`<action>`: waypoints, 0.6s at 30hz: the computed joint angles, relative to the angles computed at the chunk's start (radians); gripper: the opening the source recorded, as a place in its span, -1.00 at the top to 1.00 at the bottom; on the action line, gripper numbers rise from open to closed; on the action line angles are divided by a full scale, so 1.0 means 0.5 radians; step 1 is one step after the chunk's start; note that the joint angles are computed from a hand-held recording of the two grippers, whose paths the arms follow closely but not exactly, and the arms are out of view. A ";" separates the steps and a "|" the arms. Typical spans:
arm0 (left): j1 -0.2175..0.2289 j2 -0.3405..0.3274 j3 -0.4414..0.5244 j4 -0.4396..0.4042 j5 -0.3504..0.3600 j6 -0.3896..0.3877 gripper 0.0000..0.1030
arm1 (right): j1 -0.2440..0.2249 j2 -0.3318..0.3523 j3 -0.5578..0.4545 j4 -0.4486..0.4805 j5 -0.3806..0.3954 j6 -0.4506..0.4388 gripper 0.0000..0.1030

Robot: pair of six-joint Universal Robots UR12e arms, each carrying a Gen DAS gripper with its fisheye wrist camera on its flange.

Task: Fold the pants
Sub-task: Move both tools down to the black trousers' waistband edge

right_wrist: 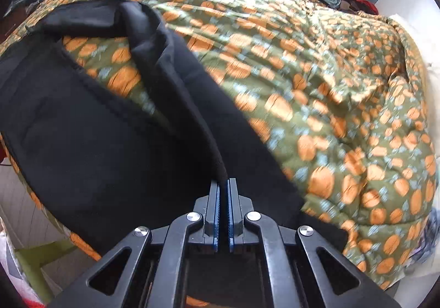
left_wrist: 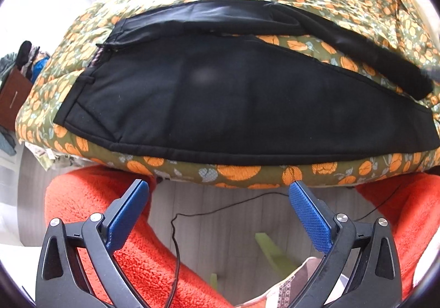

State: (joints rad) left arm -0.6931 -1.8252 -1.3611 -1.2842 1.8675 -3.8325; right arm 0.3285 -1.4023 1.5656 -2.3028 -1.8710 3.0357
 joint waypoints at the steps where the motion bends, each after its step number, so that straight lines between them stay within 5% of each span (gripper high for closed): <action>1: -0.002 -0.014 0.017 0.013 0.015 0.007 -0.98 | -0.034 0.046 -0.096 -0.056 -0.073 0.022 0.93; 3: -0.004 -0.035 0.046 0.033 0.039 0.006 -0.98 | -0.106 0.166 -0.313 -0.154 -0.289 0.116 0.91; 4: -0.004 -0.043 0.059 0.040 0.045 0.000 -0.98 | -0.136 0.226 -0.412 -0.184 -0.388 0.154 0.73; 5: -0.003 -0.047 0.068 0.042 0.049 -0.009 -0.98 | -0.149 0.284 -0.503 -0.167 -0.521 0.209 0.14; 7: -0.002 -0.044 0.063 0.058 0.058 -0.031 -0.98 | -0.188 0.341 -0.594 -0.087 -0.627 0.391 -0.31; 12: 0.042 -0.094 0.091 -0.077 0.050 -0.092 -0.98 | -0.337 0.232 -0.375 0.010 -0.012 0.779 -0.24; 14: 0.081 -0.123 0.121 -0.107 -0.005 -0.080 -0.97 | -0.407 0.192 -0.235 -0.019 0.285 0.921 0.03; 18: 0.140 -0.221 0.249 -0.052 0.147 -0.008 -0.97 | -0.547 0.210 -0.047 -0.326 0.825 1.278 0.14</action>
